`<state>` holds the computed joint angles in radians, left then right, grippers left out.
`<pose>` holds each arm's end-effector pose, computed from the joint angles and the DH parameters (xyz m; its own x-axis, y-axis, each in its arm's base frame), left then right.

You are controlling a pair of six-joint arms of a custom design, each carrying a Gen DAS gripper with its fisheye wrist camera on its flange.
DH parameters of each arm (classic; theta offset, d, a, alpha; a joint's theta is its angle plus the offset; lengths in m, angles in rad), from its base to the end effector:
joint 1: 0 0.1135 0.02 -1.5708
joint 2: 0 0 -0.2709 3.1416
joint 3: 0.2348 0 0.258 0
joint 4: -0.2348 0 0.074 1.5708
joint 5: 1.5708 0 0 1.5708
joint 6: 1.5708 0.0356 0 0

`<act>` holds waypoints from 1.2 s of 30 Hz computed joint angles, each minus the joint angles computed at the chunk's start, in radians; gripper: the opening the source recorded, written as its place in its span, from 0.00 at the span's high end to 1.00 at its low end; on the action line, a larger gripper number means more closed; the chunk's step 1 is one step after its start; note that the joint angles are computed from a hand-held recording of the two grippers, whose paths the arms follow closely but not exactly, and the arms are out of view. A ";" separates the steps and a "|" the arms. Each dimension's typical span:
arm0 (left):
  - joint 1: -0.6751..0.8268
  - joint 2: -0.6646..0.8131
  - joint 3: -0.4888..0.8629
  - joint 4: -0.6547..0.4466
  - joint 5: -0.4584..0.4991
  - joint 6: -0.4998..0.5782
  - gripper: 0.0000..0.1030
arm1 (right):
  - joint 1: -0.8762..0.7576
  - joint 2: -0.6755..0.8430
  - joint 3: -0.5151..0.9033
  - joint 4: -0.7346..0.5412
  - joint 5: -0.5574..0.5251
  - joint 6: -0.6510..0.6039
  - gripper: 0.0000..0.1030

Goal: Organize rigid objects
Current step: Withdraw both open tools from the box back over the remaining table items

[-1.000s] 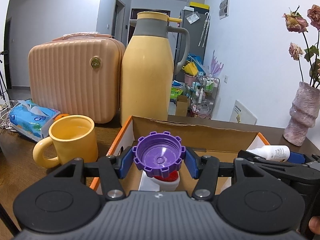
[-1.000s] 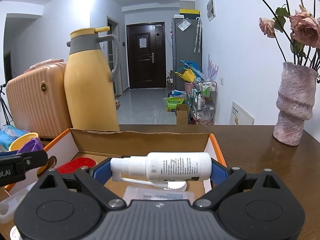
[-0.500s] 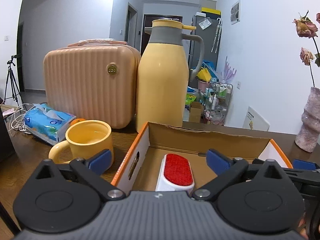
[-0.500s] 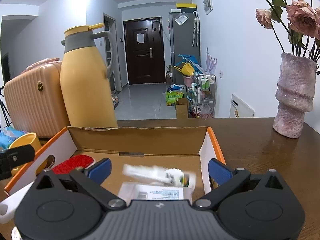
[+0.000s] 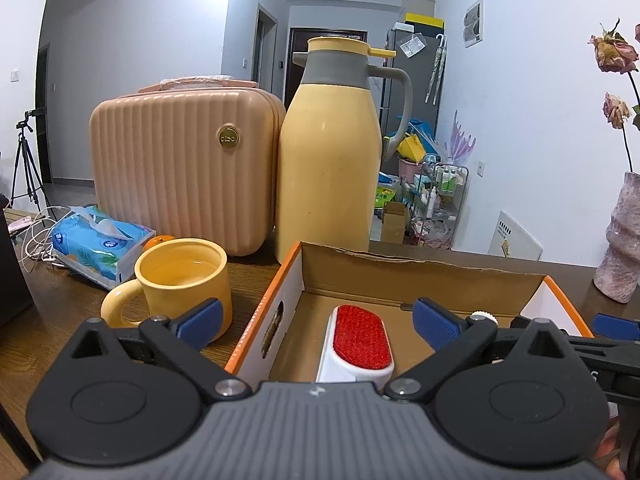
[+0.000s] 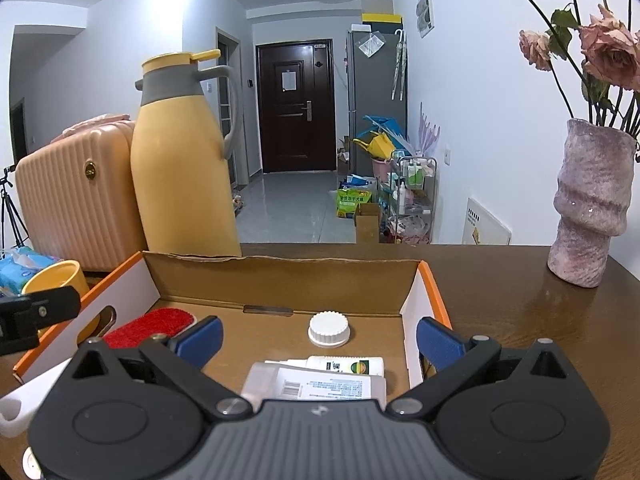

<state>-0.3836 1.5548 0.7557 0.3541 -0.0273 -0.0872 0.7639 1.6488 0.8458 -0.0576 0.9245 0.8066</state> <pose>0.3088 -0.1236 0.1992 -0.4282 0.0790 -0.9002 0.3152 0.9467 -0.0669 0.2513 0.2014 0.1724 -0.4083 0.2110 -0.8881 0.3671 0.9287 0.0518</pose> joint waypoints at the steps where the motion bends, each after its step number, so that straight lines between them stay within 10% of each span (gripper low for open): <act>1: 0.002 -0.001 0.000 0.000 0.003 0.000 0.00 | 0.003 -0.002 -0.003 0.001 0.004 0.000 0.00; 18: 0.011 -0.087 -0.083 0.025 0.015 0.023 0.00 | 0.097 -0.040 -0.030 -0.083 0.091 0.101 0.00; 36: 0.106 -0.329 -0.223 -0.105 0.148 0.126 0.00 | 0.316 -0.055 0.035 -0.488 0.197 0.413 0.00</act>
